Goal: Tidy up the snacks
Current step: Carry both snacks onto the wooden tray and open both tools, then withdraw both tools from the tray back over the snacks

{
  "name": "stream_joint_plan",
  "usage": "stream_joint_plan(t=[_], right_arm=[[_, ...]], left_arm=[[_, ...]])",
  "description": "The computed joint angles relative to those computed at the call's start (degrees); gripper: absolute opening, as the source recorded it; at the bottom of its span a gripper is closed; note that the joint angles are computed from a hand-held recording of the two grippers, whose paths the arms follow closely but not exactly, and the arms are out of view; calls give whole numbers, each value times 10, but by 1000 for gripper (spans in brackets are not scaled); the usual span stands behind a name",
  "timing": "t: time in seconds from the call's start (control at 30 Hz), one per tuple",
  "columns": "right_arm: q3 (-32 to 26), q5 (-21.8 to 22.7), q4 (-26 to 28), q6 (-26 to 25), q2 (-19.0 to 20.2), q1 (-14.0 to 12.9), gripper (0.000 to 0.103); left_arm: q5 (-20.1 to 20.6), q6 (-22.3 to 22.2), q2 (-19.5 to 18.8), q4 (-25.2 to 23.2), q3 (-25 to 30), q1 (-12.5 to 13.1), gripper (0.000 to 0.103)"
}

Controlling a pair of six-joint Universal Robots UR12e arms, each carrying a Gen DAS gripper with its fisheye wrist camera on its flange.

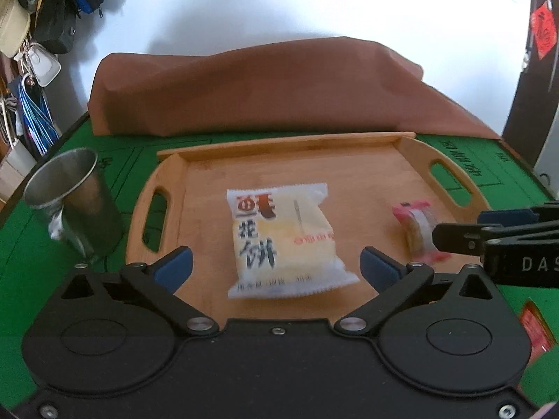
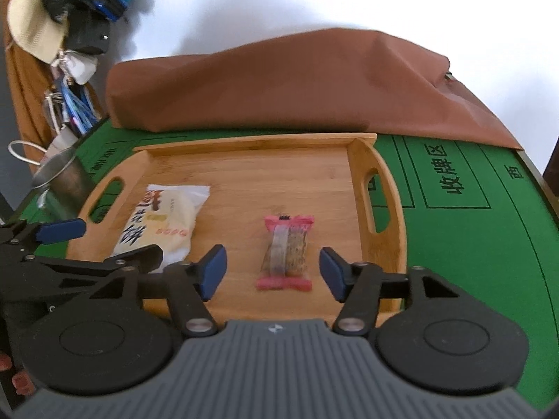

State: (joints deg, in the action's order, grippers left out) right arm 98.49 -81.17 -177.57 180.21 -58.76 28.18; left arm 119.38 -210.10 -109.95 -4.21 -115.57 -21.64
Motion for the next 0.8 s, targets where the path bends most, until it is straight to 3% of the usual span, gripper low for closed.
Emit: stream_joint_plan(t=[0.23, 0.5, 0.8], right_arm=[[62, 17, -63, -15, -29, -5, 86], [122, 23, -114, -19, -52, -11, 89], [174, 3, -155, -35, -65, -10, 91]], left_arm=[[22, 9, 21, 31, -34, -28, 103], [17, -17, 45, 68, -80, -56, 103], [37, -41, 53, 80, -108, -96, 103]])
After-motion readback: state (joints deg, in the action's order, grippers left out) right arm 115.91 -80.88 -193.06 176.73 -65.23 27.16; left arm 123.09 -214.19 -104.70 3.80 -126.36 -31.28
